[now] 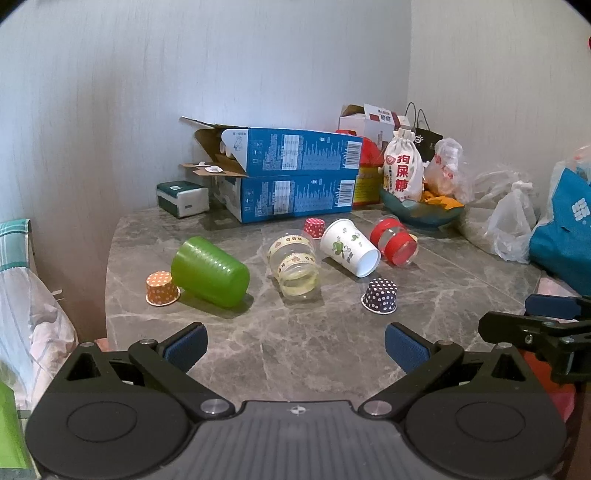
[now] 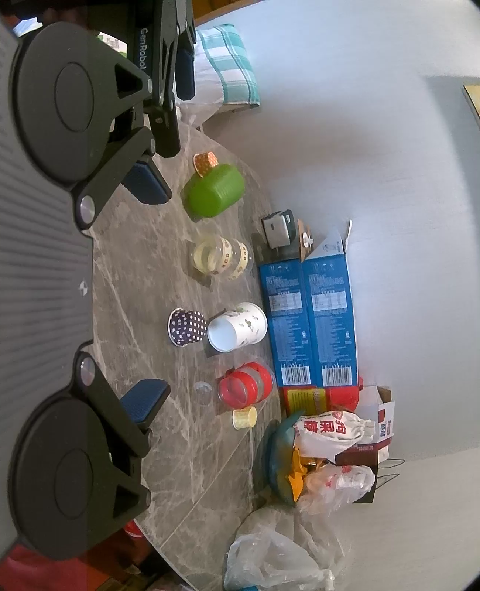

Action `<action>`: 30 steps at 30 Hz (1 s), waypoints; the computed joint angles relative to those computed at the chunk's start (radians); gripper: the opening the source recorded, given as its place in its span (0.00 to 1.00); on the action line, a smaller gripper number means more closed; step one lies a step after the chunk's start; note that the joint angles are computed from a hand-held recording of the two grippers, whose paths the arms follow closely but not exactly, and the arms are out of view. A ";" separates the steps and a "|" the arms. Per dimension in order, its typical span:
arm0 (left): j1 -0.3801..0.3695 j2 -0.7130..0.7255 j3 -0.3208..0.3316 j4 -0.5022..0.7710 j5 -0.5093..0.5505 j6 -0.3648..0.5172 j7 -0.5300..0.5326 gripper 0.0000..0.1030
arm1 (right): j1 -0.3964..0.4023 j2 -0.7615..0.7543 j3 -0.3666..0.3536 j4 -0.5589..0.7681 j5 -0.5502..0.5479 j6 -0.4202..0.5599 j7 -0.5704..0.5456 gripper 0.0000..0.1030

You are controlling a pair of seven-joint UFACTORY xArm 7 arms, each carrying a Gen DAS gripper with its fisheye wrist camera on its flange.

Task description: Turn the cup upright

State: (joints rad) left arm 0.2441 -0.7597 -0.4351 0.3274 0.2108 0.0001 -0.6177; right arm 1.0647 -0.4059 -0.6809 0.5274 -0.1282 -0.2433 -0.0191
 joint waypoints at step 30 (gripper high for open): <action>-0.020 0.009 0.001 0.002 0.005 0.013 0.002 1.00 | -0.025 0.001 0.025 -0.003 0.019 0.017 -0.009 0.99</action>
